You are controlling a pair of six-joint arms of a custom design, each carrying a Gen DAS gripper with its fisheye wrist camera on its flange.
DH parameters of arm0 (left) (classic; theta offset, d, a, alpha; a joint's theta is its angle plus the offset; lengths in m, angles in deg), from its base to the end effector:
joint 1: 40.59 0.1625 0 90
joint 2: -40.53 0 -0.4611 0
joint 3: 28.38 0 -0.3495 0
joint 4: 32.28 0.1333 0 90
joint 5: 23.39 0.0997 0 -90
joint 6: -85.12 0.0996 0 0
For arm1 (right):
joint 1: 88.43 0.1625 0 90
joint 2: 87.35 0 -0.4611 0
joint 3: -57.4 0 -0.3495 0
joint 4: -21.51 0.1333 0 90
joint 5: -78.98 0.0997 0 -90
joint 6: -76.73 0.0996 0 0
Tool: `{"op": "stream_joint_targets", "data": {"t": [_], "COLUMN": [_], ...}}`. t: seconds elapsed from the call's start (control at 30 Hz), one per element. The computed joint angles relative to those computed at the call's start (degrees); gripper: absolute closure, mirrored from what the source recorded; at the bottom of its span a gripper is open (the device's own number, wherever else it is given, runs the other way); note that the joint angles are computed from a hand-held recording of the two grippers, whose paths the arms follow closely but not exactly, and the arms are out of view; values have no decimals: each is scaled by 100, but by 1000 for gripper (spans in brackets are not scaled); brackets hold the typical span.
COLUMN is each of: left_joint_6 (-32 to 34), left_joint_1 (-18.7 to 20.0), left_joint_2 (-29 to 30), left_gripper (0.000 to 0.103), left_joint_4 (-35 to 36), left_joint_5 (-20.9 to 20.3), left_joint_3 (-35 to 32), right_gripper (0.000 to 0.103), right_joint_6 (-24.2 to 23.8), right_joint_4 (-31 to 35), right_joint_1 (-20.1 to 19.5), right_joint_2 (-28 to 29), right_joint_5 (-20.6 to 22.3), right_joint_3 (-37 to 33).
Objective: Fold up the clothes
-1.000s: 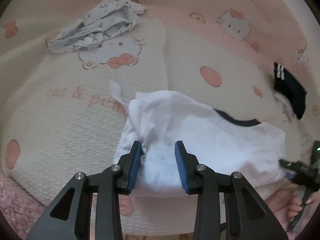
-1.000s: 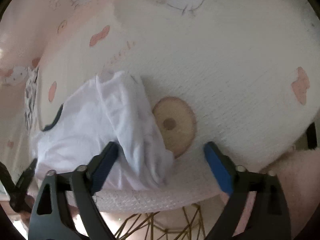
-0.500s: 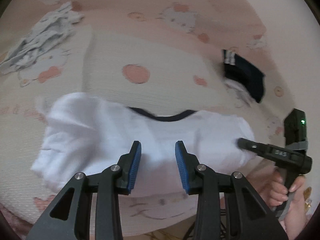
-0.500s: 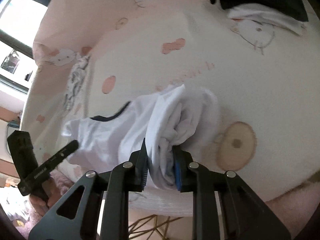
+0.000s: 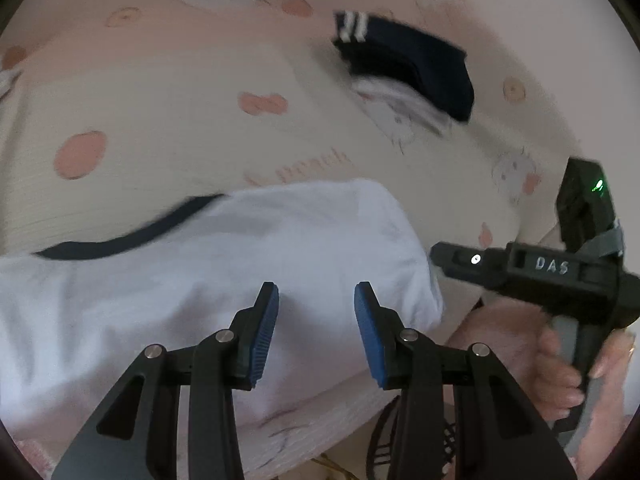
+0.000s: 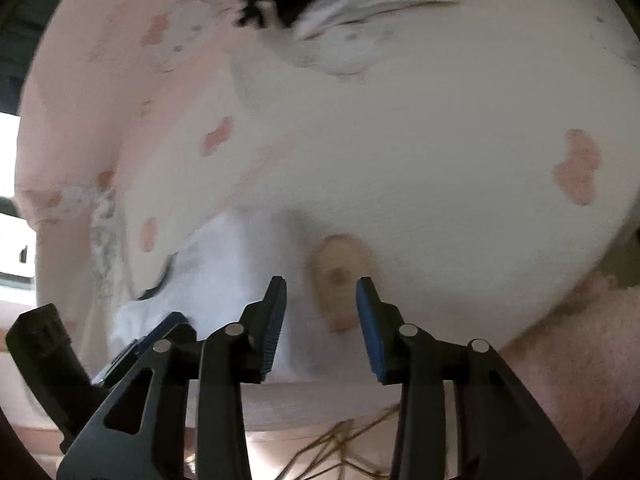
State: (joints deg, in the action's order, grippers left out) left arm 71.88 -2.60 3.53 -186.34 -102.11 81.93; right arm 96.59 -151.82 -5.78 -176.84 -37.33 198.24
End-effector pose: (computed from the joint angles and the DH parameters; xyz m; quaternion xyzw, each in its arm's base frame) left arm -0.3405 -0.4598 -0.0072 0.3367 0.9331 0.0148 0.1258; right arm 0.0431 -0.3627 0.3277 -0.2811 -0.8951 0.2905 0.1883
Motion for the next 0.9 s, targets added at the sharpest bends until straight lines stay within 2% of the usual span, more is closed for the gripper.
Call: {"op": "stream_joint_targets", "data": {"t": [0.07,0.2,0.23,0.27,0.37,0.4,0.5,0.57,0.6,0.63,0.73,0.9], "left_joint_6": [-14,-203,-219,-211,-267,-356,-889,-1184,-1198,-1214,-971,-436], "left_joint_1": [-56,-30,-6,11,97,159,533,748,781,814,700,302], "left_joint_2": [159,184,171,155,82,23,-203,-278,-278,-277,-270,-197], "left_gripper": [61,59,59,59,59,59,59,58,58,57,44,42], "left_joint_4": [142,1,-33,-75,-170,-193,-645,-907,-912,-917,-707,-487], "left_joint_5": [212,198,149,110,-19,-115,-874,-1392,-1514,-1637,-1626,-1105], "left_joint_3": [-65,-39,-22,4,72,91,242,300,286,273,214,186], "right_gripper": [64,62,62,62,64,66,66,66,66,66,66,66], "right_joint_6": [93,-83,-143,-257,-557,-580,-400,-235,-160,-188,-330,-425], "right_joint_4": [89,807,755,697,603,488,102,-160,-275,-349,-268,-301], "right_joint_1": [19,-91,33,79,-16,-39,-651,-1150,-1330,-1362,-1067,-739], "right_joint_2": [-3,100,208,288,501,547,395,333,319,350,498,671], "right_joint_5": [-396,-235,-377,-291,538,673,1895,2887,3261,3394,3074,2705], "right_joint_3": [18,-147,-177,-201,-270,-256,-56,115,183,204,62,-55]}}
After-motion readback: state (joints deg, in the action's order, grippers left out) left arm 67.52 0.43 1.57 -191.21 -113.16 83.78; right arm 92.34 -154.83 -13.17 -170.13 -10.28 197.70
